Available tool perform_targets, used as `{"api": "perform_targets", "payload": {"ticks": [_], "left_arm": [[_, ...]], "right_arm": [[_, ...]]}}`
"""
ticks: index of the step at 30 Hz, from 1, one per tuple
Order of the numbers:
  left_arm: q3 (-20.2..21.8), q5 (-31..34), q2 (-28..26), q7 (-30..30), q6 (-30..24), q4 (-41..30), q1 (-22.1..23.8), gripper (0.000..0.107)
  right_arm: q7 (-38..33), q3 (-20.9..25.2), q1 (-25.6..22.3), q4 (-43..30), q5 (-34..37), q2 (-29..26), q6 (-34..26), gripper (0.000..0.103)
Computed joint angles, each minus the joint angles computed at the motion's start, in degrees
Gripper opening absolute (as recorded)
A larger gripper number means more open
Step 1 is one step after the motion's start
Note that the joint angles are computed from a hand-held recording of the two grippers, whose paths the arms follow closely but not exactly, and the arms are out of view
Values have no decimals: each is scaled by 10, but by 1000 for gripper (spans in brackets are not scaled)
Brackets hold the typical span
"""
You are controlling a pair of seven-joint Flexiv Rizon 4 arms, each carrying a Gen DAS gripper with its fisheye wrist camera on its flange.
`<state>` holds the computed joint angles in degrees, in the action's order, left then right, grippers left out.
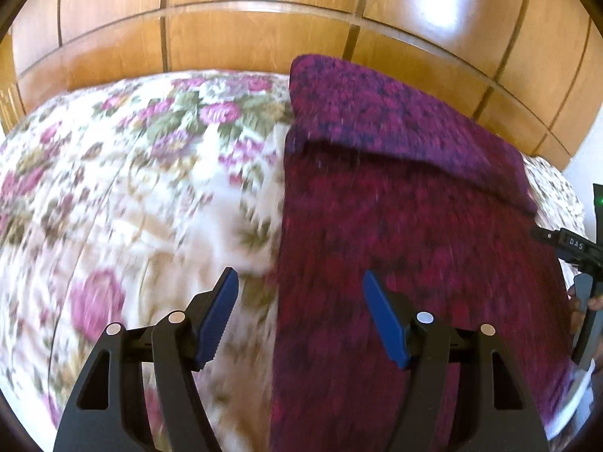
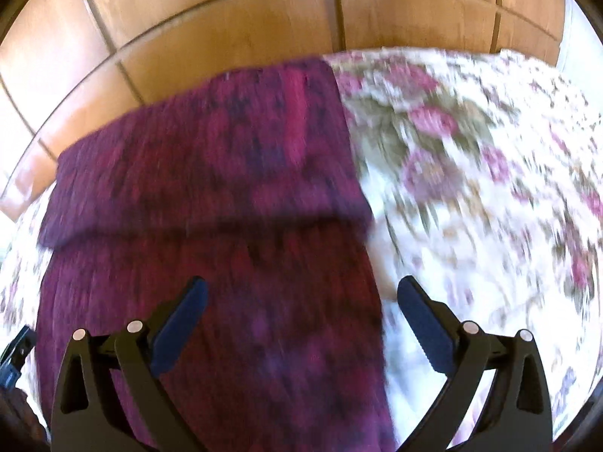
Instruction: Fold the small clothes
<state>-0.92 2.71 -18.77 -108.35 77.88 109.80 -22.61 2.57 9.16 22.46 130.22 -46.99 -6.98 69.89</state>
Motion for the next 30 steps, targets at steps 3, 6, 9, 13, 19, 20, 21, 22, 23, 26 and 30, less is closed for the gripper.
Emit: {"api": "perform_targets", "payload": {"ticks": [3, 6, 9, 13, 19, 20, 21, 22, 23, 26, 30], "left_arm": [[-69, -87, 32, 74, 16, 68, 53, 68], [-89, -140, 56, 116, 21, 114, 62, 68], [-151, -270, 86, 217, 35, 172, 92, 63], [-196, -447, 128, 371, 6, 218, 91, 53], [-167, -517, 154, 449, -40, 233, 47, 18], [-163, -563, 157, 475, -47, 231, 39, 16], [-161, -633, 162, 516, -50, 230, 28, 16], [-160, -725, 168, 573, -53, 224, 14, 16], [-154, -785, 172, 609, -58, 217, 2, 16], [-136, -896, 172, 684, -66, 186, -24, 15], [-113, -982, 136, 741, -81, 119, -44, 15]], "right_arm": [[-10, 26, 6, 44, 27, 33, 24, 100], [-13, 54, 20, 77, 46, 62, 32, 101], [-25, 86, 43, 96, 86, 89, 23, 100], [-74, 127, 88, 106, 199, 122, -11, 87], [-75, 141, 112, 126, 285, 135, 31, 34], [-63, 139, 107, 127, 271, 136, 42, 23], [-60, 135, 101, 127, 261, 136, 51, 21], [-42, 134, 90, 127, 232, 137, 63, 21], [-17, 131, 73, 126, 188, 136, 84, 20], [78, 119, 13, 117, 26, 127, 138, 20], [268, 68, -66, 76, -252, 96, 207, 20]]}}
